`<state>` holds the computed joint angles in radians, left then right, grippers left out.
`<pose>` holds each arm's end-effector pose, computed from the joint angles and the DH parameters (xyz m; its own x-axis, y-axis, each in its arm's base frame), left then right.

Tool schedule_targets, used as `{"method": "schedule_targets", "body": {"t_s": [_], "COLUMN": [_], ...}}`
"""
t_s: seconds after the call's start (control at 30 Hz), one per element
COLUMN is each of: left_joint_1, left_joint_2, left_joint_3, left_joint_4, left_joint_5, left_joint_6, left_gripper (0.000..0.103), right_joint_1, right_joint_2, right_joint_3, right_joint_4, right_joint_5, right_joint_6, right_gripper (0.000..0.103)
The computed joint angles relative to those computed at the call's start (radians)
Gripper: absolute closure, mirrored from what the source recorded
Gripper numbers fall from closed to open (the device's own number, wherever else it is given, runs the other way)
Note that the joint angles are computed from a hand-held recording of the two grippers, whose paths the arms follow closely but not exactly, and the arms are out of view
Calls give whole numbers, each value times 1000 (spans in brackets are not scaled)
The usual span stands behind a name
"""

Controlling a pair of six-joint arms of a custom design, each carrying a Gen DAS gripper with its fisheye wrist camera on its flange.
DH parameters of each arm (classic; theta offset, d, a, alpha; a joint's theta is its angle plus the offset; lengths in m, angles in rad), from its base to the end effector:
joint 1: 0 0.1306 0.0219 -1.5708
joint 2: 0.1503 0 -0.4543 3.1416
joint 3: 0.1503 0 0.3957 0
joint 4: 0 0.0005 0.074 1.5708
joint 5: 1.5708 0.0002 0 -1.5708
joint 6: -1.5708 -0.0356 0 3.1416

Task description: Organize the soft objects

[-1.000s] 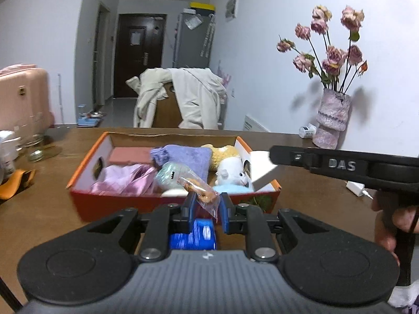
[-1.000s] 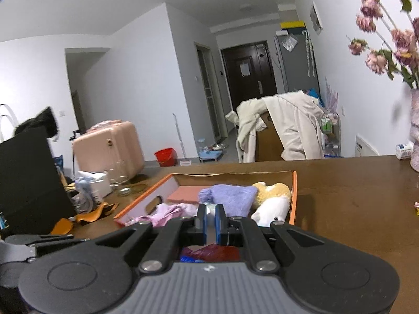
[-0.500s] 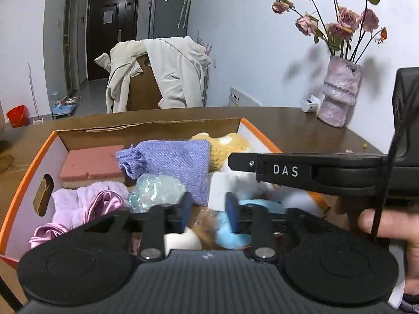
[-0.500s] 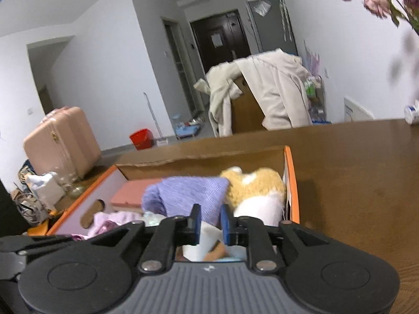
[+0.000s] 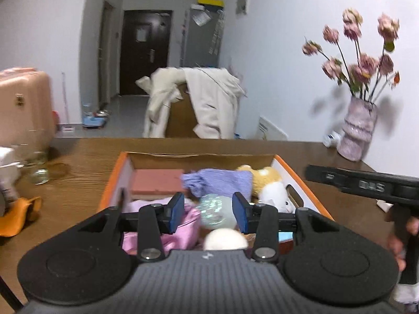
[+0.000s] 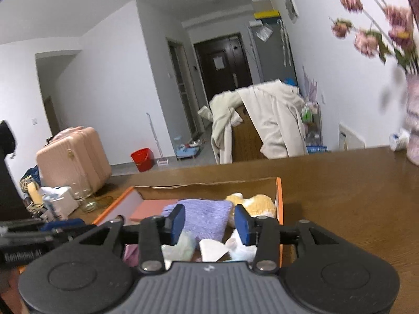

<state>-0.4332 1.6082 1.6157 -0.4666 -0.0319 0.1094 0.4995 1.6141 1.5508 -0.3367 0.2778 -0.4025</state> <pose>0.5453 -0.2515 0.5311 -0.4428 0.0846 -0.8926 0.3474 0.9340 -0.0838 0.5350 0.2802 0.5090 -0.4081 0.2065 -0.8893 -0.0859 0.9611 0.2625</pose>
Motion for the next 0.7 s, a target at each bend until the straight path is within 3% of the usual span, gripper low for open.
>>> {"method": "schedule_targets", "body": {"t_s": [0.3, 0.5, 0.7], "left_joint_1": [-15, -84, -158], "left_joint_2": [-258, -402, -505], "left_joint_3": [-267, -421, -540], "left_joint_4": [47, 78, 91], "left_joint_5": [-82, -170, -220], "left_joint_6": [63, 65, 109], "left_gripper": [49, 42, 36], "right_joint_1": [134, 256, 363], "right_joint_2": [-198, -290, -349], "right_joint_3": [-189, -296, -380], "right_joint_4": [32, 35, 22], "right_joint_5": [112, 217, 304], "right_joint_6": [12, 7, -41], "right_gripper": [43, 32, 31]}}
